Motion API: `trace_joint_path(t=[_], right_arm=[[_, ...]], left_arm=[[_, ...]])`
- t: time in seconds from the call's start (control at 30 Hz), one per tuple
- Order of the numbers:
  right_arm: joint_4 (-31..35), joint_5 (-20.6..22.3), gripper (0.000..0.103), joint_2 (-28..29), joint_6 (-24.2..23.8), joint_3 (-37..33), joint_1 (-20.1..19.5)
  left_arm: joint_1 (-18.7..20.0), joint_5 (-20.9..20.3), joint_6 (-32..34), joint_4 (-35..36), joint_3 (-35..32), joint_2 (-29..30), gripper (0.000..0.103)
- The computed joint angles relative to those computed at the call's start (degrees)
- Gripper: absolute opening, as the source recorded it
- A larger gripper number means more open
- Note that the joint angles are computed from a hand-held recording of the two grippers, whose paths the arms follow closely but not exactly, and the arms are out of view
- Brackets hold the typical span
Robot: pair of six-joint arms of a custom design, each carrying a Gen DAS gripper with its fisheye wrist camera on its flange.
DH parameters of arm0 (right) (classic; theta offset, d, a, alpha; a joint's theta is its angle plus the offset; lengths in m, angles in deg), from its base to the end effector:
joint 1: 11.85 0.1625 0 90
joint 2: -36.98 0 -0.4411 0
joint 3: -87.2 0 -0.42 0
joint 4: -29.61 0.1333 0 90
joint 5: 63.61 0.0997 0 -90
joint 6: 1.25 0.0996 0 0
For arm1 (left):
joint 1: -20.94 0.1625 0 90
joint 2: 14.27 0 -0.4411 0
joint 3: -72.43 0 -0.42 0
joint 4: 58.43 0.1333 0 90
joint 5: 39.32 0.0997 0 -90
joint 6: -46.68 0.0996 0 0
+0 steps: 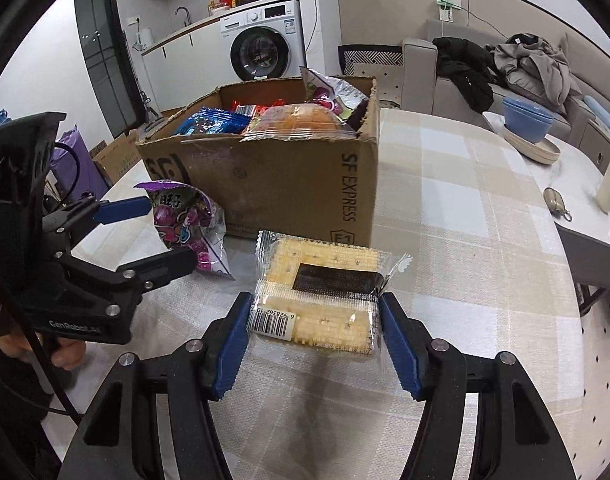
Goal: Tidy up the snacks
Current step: 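Close the right gripper on the cracker pack while the left gripper grasps the purple candy bag, then lift both held snacks and carry them over the box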
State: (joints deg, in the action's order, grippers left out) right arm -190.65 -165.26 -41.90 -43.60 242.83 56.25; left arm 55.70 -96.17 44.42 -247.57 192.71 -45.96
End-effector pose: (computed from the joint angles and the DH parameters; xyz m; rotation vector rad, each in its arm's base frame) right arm -0.0140 -0.3382 0.2086 0.2970 -2.3249 0.8724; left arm -0.3029 -0.4387 -0.0894 1.1204 2.4118 -0.5958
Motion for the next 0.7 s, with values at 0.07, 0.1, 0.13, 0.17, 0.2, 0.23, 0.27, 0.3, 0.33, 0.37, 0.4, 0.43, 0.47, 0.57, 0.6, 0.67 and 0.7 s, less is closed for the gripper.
trace_joint_path(t=[0.07,0.1,0.13,0.17,0.2,0.23,0.27,0.3,0.33,0.37,0.4,0.43,0.47,0.57,0.6,0.67,0.7], right_arm=[[-0.34,-0.26,0.064,0.49,0.12,-0.12,0.05],[-0.64,-0.47,0.064,0.77,0.36,-0.12,0.20],[-0.62,-0.51,0.064,0.85,0.50,-0.19,0.23],[-0.87,-0.49,0.064,1.18,0.44,-0.21,0.30],[-1.48,-0.43,0.064,1.82,0.26,-0.22,0.33],[-1.57,-0.49,0.064,1.99,0.10,-0.22,0.46],[-1.80,-0.63,0.064,2.30,-0.02,-0.24,0.61],[-2.41,-0.72,0.064,2.83,-0.04,-0.13,0.72],[-2.42,-0.68,0.064,2.92,-0.10,-0.13,0.76],[-2.47,-0.63,0.064,2.97,-0.18,-0.08,0.78],[-2.71,-0.72,0.064,3.09,-0.26,-0.01,0.85],[-2.82,-0.73,0.064,3.14,-0.31,0.01,0.87],[-2.92,-0.68,0.064,3.17,-0.34,0.06,0.87],[-3.48,-0.51,0.064,3.35,-0.41,0.16,0.82],[-3.55,-0.43,0.064,3.33,-0.42,0.18,0.89],[-4.18,-0.14,0.064,3.49,-0.53,0.35,0.96],[-4.42,0.00,0.064,3.51,-0.62,0.45,1.01]], left_arm=[[-0.36,0.17,0.32,1.06,-0.27,0.18,0.084],[-0.46,-0.56,1.40,0.58,-0.08,0.24,0.083],[-0.83,-0.34,1.78,0.15,0.00,0.55,0.081],[-1.01,-0.04,1.62,-0.19,0.01,0.75,0.080],[-0.94,-0.32,1.38,-0.06,-0.18,0.87,0.076],[-0.72,-0.83,1.37,0.63,-0.40,0.80,0.072],[-0.35,-1.20,1.47,1.35,-0.57,0.62,0.068],[-0.22,-1.13,1.24,1.98,-0.79,0.72,0.057],[-0.18,-0.53,0.65,2.97,-1.13,0.86,0.045],[0.09,-0.61,0.56,3.22,-1.11,0.72,0.043],[0.37,-1.29,0.45,2.61,-0.92,0.49,0.040],[0.75,-2.02,0.62,2.34,-0.78,0.21,0.037],[1.02,-2.75,0.80,2.08,-0.58,-0.09,0.035],[1.43,-3.54,0.76,0.92,0.12,-0.57,0.032],[1.47,-3.74,0.76,0.65,0.34,-0.68,0.031],[1.53,-4.85,0.80,-0.12,0.94,-1.16,0.031],[1.44,-5.33,1.02,-0.31,1.10,-1.32,0.031]])
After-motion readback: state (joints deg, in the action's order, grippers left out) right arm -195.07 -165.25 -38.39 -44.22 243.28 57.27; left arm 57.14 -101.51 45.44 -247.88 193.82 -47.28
